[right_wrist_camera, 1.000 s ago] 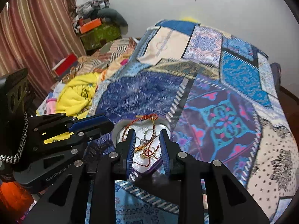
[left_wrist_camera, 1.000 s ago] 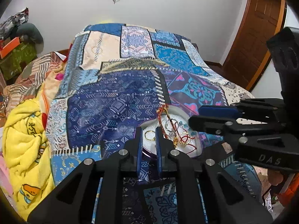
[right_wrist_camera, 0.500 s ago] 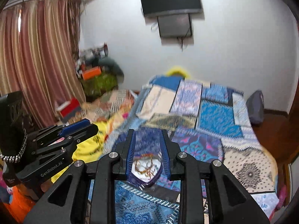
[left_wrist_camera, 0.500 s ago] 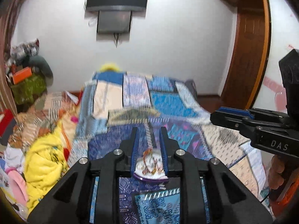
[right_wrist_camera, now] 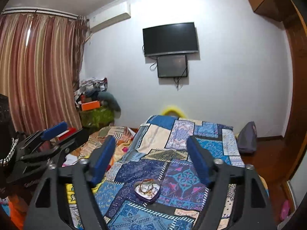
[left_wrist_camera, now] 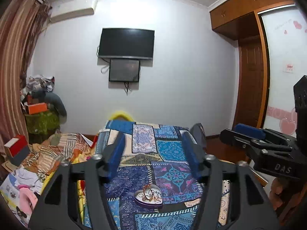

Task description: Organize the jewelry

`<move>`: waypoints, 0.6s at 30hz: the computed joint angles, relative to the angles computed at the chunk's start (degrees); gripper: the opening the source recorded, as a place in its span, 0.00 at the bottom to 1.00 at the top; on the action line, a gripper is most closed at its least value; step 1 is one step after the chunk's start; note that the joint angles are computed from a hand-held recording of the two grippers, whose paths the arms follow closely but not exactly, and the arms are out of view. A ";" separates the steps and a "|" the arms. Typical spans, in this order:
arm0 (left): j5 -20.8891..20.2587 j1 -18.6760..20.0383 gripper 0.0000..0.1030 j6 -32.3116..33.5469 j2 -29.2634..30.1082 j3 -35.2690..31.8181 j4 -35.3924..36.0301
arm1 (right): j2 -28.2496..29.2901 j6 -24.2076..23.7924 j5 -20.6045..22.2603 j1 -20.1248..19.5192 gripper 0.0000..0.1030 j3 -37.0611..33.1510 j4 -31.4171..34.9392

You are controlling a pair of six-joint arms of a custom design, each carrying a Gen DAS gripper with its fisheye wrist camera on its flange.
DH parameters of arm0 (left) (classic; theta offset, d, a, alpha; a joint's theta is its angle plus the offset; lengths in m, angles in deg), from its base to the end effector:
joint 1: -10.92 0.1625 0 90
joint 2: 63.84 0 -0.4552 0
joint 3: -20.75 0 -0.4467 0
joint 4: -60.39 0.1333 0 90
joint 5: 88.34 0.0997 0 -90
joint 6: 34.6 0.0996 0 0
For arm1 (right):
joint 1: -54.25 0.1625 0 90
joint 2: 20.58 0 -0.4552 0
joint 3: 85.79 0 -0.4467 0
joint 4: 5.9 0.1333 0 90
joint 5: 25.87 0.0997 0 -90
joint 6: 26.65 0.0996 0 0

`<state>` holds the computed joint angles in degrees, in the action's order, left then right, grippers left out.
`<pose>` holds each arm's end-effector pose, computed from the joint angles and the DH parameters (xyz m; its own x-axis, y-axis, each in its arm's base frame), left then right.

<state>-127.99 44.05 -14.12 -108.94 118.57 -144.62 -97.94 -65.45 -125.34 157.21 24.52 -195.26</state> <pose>-0.4668 -0.5554 0.1882 -0.7252 0.2405 -0.6452 0.6865 0.1815 -0.7041 0.2495 -0.5628 0.4158 -0.7193 -0.3023 0.6256 -0.6935 0.2574 -0.6730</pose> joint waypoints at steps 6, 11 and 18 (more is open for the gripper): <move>3.12 -1.30 0.93 2.27 0.24 0.85 -5.34 | 0.35 0.13 -1.44 0.35 0.93 0.48 -3.64; 4.84 -1.79 0.95 4.08 0.58 0.91 -7.82 | -0.10 -0.49 -1.87 0.53 0.94 1.22 -4.09; 6.77 -2.70 0.96 6.36 1.10 1.25 -10.50 | -1.39 -0.57 -1.49 0.58 0.94 2.82 -4.77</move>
